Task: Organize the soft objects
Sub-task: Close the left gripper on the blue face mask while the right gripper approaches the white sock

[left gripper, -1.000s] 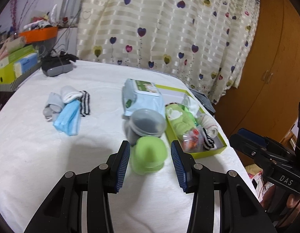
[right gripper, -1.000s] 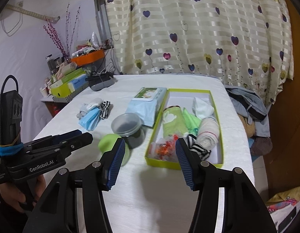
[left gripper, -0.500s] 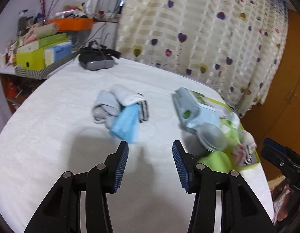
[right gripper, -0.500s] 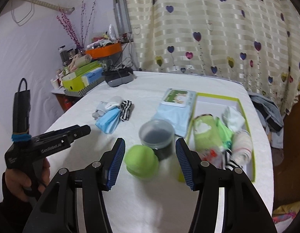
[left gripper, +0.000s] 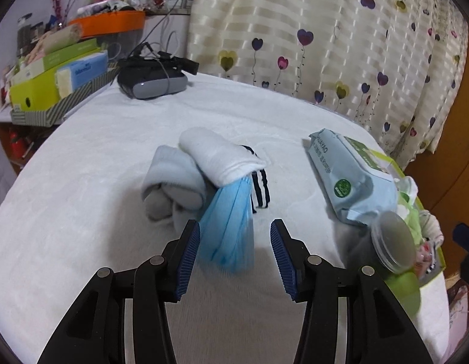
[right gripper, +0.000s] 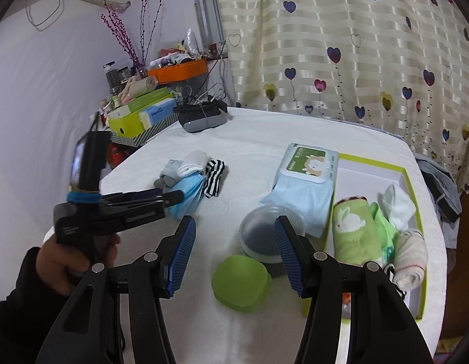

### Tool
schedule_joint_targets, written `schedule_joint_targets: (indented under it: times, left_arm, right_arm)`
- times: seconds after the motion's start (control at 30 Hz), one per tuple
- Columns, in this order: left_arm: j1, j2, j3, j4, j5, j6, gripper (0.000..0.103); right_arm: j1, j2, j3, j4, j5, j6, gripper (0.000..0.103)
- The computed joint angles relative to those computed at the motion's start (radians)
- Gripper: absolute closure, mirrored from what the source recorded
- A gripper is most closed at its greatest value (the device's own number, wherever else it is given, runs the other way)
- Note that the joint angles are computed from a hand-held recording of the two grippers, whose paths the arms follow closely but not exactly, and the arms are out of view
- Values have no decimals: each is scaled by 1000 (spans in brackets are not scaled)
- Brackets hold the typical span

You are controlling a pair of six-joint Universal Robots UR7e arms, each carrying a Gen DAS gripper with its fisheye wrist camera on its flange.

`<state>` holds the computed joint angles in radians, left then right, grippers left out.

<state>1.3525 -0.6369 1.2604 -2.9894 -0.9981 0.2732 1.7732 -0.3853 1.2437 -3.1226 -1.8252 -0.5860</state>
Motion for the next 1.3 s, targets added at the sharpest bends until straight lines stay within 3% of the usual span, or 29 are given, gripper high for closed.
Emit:
schedule_joint_targets:
  times: [0.3,0.33,0.37,0.47,0.87,1.07,1.3]
  left_arm:
    - [7,76,-99,28,49,45,55]
    - [7,80,-103,31,54,46,60]
    - [8,81,-106,40,59,39,72]
    - [16,66,-100,81,45,-15,84]
    - [22,-110,176,-58,-46,-98,87]
    - [33,-169,253,-134,-50,-95,87]
    - [60,-211,282,-164,-84,-83,87]
  right_arm:
    - [-6,16,-39,31,22,1,48]
    - [-7,17,-41,35,23,4,48]
    - [-7,17,-44,39,22,7,48]
    - [-5,19,-47,42,18,12,48]
    - [20,45,-88,65,-1,31,48]
    - [45,135,-240,183,-24,52,48]
    - [83,335,-595,407,-77,70,48]
